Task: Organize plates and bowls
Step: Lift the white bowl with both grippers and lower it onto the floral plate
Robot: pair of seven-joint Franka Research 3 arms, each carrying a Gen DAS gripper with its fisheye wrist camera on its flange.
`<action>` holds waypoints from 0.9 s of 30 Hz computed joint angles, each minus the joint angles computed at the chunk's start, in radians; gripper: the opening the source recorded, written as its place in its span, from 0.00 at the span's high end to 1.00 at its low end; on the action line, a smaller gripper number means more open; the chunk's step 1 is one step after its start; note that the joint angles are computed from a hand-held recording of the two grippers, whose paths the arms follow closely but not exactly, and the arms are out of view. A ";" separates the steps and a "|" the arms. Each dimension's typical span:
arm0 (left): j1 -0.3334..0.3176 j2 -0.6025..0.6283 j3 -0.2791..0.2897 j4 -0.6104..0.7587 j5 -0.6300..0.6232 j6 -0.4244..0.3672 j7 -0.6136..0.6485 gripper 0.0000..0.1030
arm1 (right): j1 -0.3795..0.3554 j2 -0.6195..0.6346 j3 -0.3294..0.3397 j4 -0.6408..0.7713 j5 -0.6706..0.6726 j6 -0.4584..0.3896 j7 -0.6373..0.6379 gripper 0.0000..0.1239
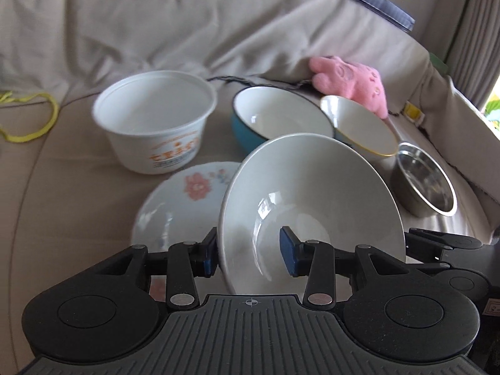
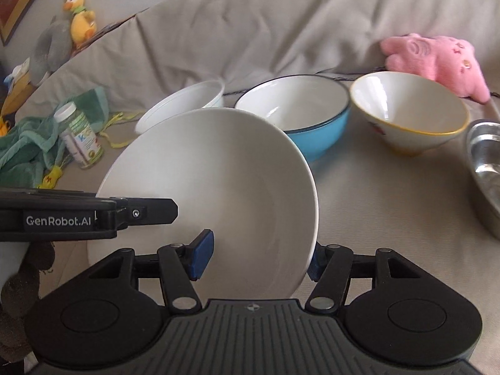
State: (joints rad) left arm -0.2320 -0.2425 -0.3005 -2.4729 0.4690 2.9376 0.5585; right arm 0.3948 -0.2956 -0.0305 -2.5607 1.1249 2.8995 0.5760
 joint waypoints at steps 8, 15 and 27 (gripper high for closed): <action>-0.049 -0.016 0.083 -0.073 -0.166 0.012 0.111 0.65 | 0.040 0.056 0.034 0.025 -0.142 0.124 0.062 0.48; -0.018 -0.059 0.088 -0.115 -0.203 0.021 0.128 0.67 | 0.085 0.067 0.000 0.046 -0.039 0.101 -0.038 0.48; 0.208 -0.116 -0.045 -0.158 -0.006 0.136 -0.061 0.71 | -0.038 0.114 0.011 0.096 0.033 -0.100 0.056 0.45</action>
State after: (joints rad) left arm -0.0239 -0.3587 -0.3455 -2.6312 0.4628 3.0734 0.4973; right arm 0.3571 -0.1812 -0.0195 -2.4646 1.1582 2.7992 0.6318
